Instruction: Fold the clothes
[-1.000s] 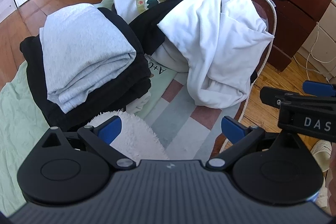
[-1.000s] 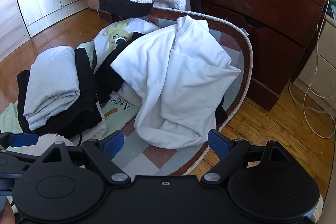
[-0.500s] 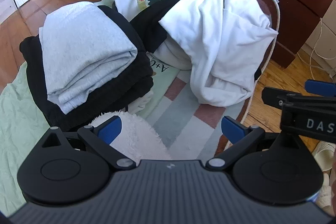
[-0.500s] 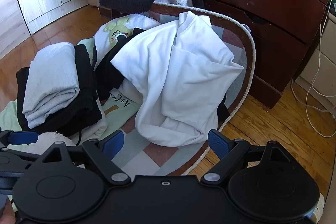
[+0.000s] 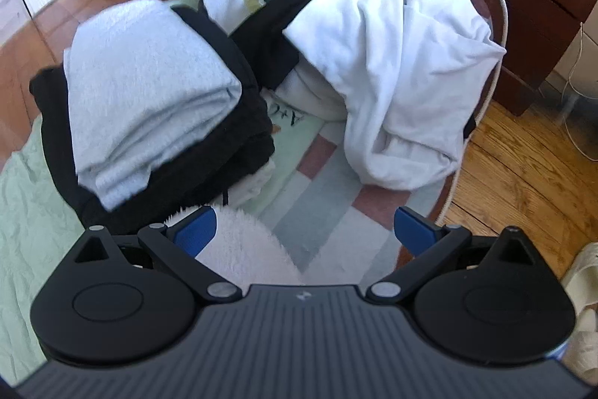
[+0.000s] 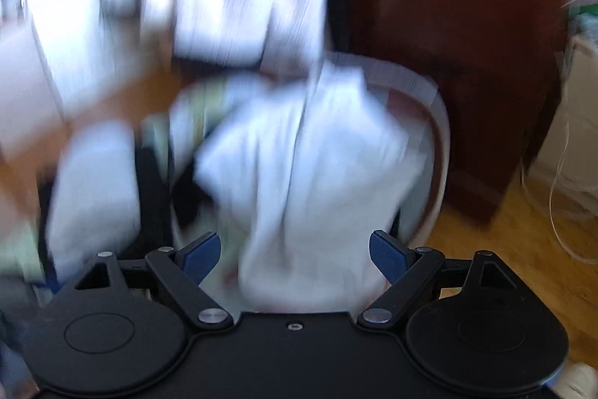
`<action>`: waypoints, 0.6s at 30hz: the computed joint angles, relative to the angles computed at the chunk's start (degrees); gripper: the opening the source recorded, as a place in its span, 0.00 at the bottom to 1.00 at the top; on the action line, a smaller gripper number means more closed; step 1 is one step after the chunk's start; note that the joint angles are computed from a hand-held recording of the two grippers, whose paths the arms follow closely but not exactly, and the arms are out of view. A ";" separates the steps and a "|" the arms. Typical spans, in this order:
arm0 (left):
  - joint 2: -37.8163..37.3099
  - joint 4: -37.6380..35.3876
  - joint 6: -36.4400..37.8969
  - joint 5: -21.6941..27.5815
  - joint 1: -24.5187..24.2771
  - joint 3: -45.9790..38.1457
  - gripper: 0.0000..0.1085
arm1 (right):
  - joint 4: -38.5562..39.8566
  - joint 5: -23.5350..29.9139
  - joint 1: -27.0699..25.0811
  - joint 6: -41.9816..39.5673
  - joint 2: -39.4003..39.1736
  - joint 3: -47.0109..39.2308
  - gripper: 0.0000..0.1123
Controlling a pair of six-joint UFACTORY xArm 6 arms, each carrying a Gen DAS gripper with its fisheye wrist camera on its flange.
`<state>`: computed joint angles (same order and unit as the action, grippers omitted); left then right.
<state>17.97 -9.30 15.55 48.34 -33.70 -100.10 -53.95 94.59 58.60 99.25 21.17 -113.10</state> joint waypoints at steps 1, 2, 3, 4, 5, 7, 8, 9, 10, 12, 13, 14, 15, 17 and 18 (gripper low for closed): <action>-0.25 0.06 0.71 -2.32 -0.34 1.06 0.95 | -2.10 -2.02 -0.23 3.01 -3.79 6.00 0.80; -0.61 -0.27 1.87 -5.53 -0.81 2.45 0.95 | -4.37 -3.86 -0.48 5.93 -7.34 11.54 0.80; -0.55 -1.65 3.18 -8.14 -1.17 3.22 0.95 | -5.92 -5.62 -0.97 8.45 -10.56 16.33 0.80; 0.45 -5.18 4.93 -8.75 -1.26 2.45 0.95 | -5.07 -9.78 -2.88 10.22 -13.19 20.74 0.80; 2.13 -9.63 6.84 -7.63 -1.13 0.51 0.94 | -4.05 -13.94 -4.92 11.61 -15.56 24.71 0.80; 6.58 -15.21 8.11 -3.68 -0.81 -5.17 0.91 | -4.23 -20.35 -8.42 14.91 -18.55 31.21 0.80; 9.20 -15.97 8.06 -1.92 -0.85 -8.53 0.90 | -6.15 -24.63 -10.14 16.75 -21.18 36.00 0.80; 11.58 -15.59 7.55 -1.32 -1.12 -11.38 0.88 | -8.55 -27.23 -11.45 18.36 -23.27 39.71 0.79; 13.57 -13.76 6.49 -2.22 -1.68 -13.42 0.88 | -9.39 -27.54 -12.53 19.29 -24.50 41.92 0.79; 18.29 -11.55 4.71 -3.12 -2.65 -18.59 0.85 | -10.58 -29.90 -15.28 22.52 -27.11 46.64 0.79; 20.79 -10.81 3.48 -2.99 -3.00 -21.55 0.81 | -10.74 -34.27 -17.70 25.58 -28.90 49.85 0.79; 24.04 -10.05 1.32 -1.75 -3.26 -25.90 0.72 | -10.41 -40.26 -20.95 29.96 -30.41 53.25 0.79; 27.98 -9.38 -0.69 -0.10 -3.53 -31.40 0.67 | -10.76 -46.26 -24.00 34.49 -31.40 56.43 0.79; 34.72 -8.63 -2.90 1.87 -3.98 -40.71 0.67 | -12.49 -56.76 -29.59 46.48 -31.25 61.32 0.80; 38.61 -7.82 -4.14 3.07 -4.16 -46.39 0.67 | -12.78 -59.88 -31.48 52.22 -30.15 62.57 0.80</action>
<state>56.58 -17.13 11.41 51.41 -37.85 -146.49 -66.73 34.71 27.12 151.47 -8.98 -50.54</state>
